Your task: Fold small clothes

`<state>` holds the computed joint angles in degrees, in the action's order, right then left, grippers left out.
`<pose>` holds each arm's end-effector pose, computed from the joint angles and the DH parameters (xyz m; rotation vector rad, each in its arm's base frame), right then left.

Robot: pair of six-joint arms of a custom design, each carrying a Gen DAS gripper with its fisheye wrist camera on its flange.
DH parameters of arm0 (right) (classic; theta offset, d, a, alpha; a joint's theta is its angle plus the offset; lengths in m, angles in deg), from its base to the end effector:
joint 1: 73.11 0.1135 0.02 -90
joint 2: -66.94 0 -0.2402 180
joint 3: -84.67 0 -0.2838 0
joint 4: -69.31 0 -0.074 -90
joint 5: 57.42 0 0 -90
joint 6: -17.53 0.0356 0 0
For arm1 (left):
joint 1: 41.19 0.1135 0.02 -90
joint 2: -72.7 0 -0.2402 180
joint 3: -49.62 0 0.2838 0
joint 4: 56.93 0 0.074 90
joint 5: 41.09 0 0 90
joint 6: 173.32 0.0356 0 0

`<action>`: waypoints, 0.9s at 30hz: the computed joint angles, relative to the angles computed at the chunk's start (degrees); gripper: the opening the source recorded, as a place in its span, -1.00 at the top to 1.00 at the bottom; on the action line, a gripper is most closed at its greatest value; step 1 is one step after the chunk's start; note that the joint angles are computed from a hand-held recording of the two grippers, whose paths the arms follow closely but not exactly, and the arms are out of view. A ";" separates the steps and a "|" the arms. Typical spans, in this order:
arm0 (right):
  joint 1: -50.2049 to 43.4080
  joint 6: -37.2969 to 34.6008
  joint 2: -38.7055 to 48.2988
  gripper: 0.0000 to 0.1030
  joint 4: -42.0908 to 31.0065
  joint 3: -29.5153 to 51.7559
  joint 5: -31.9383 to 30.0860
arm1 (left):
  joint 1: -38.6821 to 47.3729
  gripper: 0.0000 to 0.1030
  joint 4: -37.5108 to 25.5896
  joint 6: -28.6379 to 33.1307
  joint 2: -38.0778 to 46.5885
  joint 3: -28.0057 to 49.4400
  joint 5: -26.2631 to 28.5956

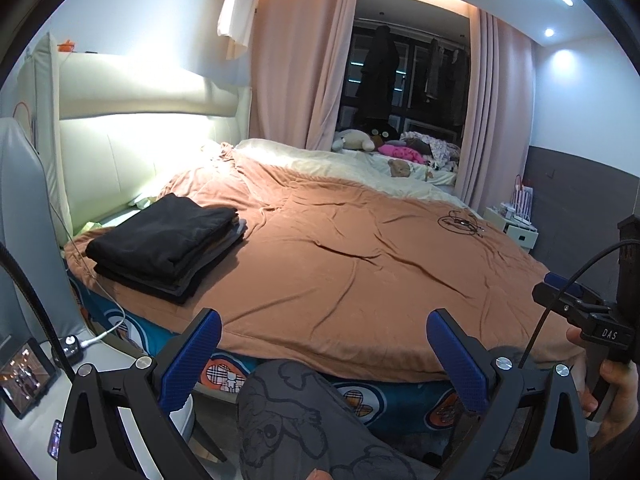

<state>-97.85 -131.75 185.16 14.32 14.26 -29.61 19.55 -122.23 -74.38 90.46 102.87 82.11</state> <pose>0.4259 -0.1616 0.2014 -0.8777 1.8556 0.5920 0.0719 0.0885 0.2999 -0.5556 1.9253 0.1706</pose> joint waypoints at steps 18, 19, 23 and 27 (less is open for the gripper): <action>-0.16 -0.24 2.66 -1.00 -1.23 3.36 -0.29 | 0.08 -1.00 -0.23 -0.35 -2.92 -0.55 0.23; -0.20 -0.39 3.12 -1.00 -1.78 4.17 -0.35 | 0.18 -1.00 -0.40 -0.36 -3.10 -0.53 0.42; -0.44 -1.34 4.57 -1.00 -3.80 6.71 -0.65 | -0.16 -1.00 -0.74 -0.52 -3.12 -0.20 -0.13; -0.69 -1.69 5.16 -1.00 -4.61 7.56 -0.86 | -0.33 -1.00 -0.77 -0.76 -3.07 0.10 -0.58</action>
<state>-98.54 -133.44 190.32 9.71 21.82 -30.48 19.21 -123.00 -75.15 87.40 102.97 81.53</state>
